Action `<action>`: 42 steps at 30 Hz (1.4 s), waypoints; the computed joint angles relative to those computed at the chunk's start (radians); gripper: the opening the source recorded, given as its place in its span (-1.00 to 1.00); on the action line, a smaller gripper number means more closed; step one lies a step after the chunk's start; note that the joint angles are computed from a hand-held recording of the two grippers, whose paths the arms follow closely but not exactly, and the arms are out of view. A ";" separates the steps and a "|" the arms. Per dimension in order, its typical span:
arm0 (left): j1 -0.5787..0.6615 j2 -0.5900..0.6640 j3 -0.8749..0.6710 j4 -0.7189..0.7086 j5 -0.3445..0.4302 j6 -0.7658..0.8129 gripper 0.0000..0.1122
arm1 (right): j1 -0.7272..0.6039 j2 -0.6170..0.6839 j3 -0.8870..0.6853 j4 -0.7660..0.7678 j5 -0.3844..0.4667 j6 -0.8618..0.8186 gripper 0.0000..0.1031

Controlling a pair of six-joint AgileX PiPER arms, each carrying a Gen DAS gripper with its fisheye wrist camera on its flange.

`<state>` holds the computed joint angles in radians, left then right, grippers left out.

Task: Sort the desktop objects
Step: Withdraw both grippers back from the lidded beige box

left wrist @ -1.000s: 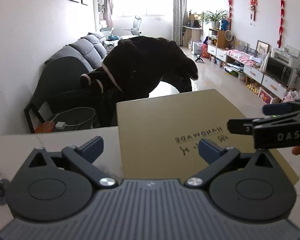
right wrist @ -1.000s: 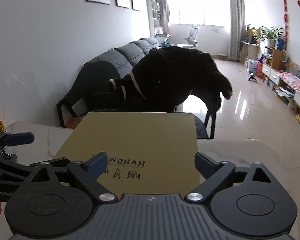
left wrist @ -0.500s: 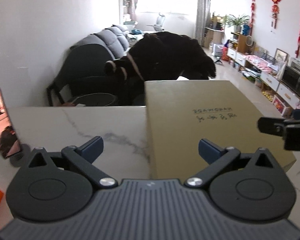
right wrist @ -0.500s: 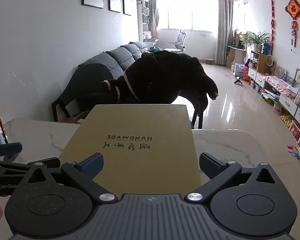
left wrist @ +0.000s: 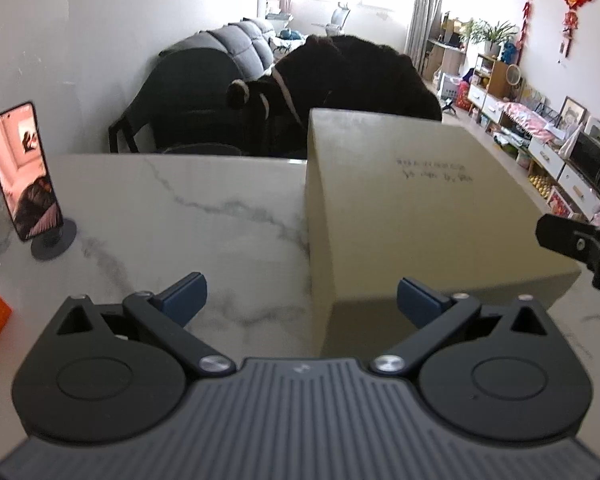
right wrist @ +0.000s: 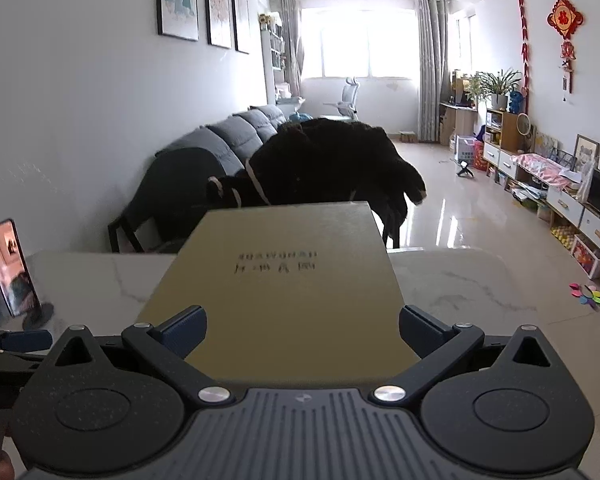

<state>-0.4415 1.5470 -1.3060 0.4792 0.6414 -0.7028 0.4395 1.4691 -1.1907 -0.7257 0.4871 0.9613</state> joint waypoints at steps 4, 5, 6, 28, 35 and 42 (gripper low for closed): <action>-0.030 -0.031 0.055 0.067 0.016 -0.082 0.83 | 0.045 -0.040 0.070 -0.133 0.018 0.150 0.99; -0.036 -0.040 0.068 0.081 0.019 -0.103 0.83 | 0.056 -0.049 0.087 -0.167 0.022 0.190 0.99; -0.043 -0.049 0.081 0.094 0.023 -0.124 0.83 | 0.068 -0.061 0.106 -0.203 0.030 0.234 0.99; -0.213 -0.172 0.236 0.355 0.167 -0.459 0.83 | 0.322 -0.207 0.315 -0.491 0.291 0.748 0.99; -0.257 -0.196 0.248 0.450 0.241 -0.533 0.83 | 0.349 -0.208 0.317 -0.502 0.316 0.778 0.99; -0.232 -0.198 0.256 0.453 0.227 -0.521 0.84 | 0.377 -0.188 0.295 -0.521 0.335 0.785 0.99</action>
<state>-0.6730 1.3494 -1.0499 0.9320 0.8687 -1.2234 0.8168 1.2809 -0.8958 -1.2467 0.8223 1.7462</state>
